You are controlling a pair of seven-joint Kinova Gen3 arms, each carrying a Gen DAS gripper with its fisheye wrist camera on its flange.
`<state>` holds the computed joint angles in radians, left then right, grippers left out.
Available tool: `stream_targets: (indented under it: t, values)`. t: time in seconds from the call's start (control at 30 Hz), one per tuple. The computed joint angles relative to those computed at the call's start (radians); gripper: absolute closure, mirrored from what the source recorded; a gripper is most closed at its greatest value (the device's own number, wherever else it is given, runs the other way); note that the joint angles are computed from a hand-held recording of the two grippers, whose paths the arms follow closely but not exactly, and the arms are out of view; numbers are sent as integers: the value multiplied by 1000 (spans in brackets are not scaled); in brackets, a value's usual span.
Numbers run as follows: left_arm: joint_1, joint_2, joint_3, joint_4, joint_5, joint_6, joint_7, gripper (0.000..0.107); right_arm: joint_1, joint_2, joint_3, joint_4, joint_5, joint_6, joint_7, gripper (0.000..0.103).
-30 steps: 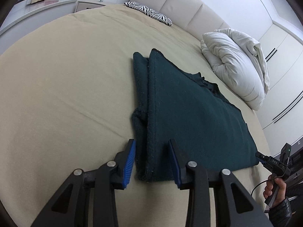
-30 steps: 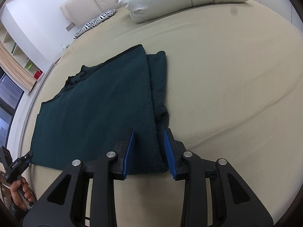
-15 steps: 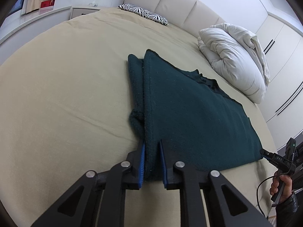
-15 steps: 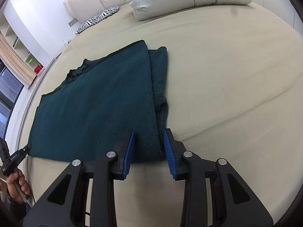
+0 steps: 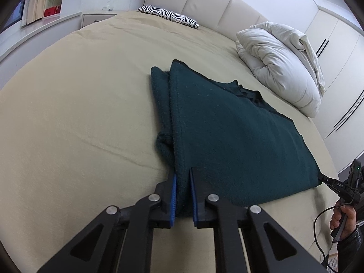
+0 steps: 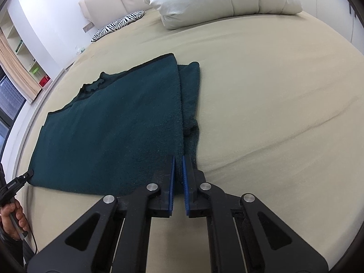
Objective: Fold small clothes
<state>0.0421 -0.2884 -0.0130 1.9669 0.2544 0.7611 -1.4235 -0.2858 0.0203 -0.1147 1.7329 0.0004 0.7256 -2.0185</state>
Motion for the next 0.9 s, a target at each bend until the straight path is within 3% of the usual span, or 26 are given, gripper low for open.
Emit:
stream_targets:
  t: [0.4,0.6,0.9]
  values:
    - [1,-12,3,5,-10,5,-2,97,3,-12,0,22,7,-13,-22,98]
    - [10,-26,-40,23,44,10,-31,98,-3,-10,-4,16,25,-9,-37,98]
    - [4,-45,-48,45,59,20,-56,101,-4,-3,-3,25,28,-14,-50,98]
